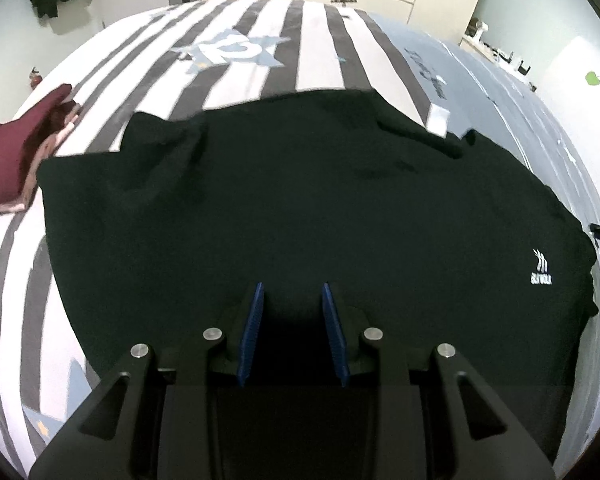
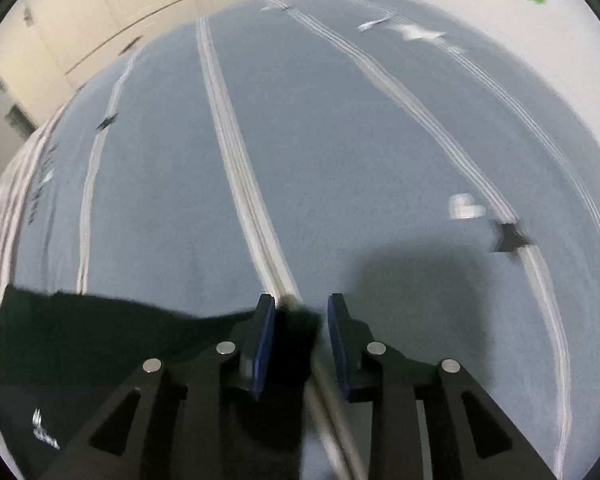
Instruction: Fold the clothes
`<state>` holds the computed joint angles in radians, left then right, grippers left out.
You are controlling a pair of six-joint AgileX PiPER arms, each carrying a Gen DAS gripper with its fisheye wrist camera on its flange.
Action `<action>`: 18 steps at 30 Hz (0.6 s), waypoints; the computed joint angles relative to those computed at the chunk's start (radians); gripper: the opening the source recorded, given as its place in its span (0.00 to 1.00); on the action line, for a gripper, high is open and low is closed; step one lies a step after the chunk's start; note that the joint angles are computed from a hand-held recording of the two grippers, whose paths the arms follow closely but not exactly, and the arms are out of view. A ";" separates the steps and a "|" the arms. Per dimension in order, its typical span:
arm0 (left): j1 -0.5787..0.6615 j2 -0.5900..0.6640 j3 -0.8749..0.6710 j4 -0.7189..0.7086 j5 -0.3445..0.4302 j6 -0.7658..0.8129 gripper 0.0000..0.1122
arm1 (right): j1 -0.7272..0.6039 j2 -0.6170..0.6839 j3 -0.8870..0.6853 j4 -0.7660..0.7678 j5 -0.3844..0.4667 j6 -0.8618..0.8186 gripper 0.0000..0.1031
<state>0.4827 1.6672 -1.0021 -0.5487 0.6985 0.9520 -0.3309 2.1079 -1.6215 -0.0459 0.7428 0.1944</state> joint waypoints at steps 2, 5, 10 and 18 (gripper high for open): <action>0.021 0.053 -0.039 -0.033 -0.013 0.054 0.25 | 0.061 -0.078 0.066 -0.103 -0.056 0.056 0.27; 0.024 0.135 -0.140 -0.072 -0.006 0.101 0.25 | 0.180 -0.191 0.164 -0.046 -0.116 -0.012 0.38; -0.009 0.291 -0.390 -0.122 0.050 0.131 0.37 | 0.440 -0.158 0.160 0.113 -0.179 -0.086 0.43; -0.176 0.535 -0.805 -0.081 0.245 0.045 0.38 | 0.643 0.163 -0.276 0.020 0.001 0.065 0.43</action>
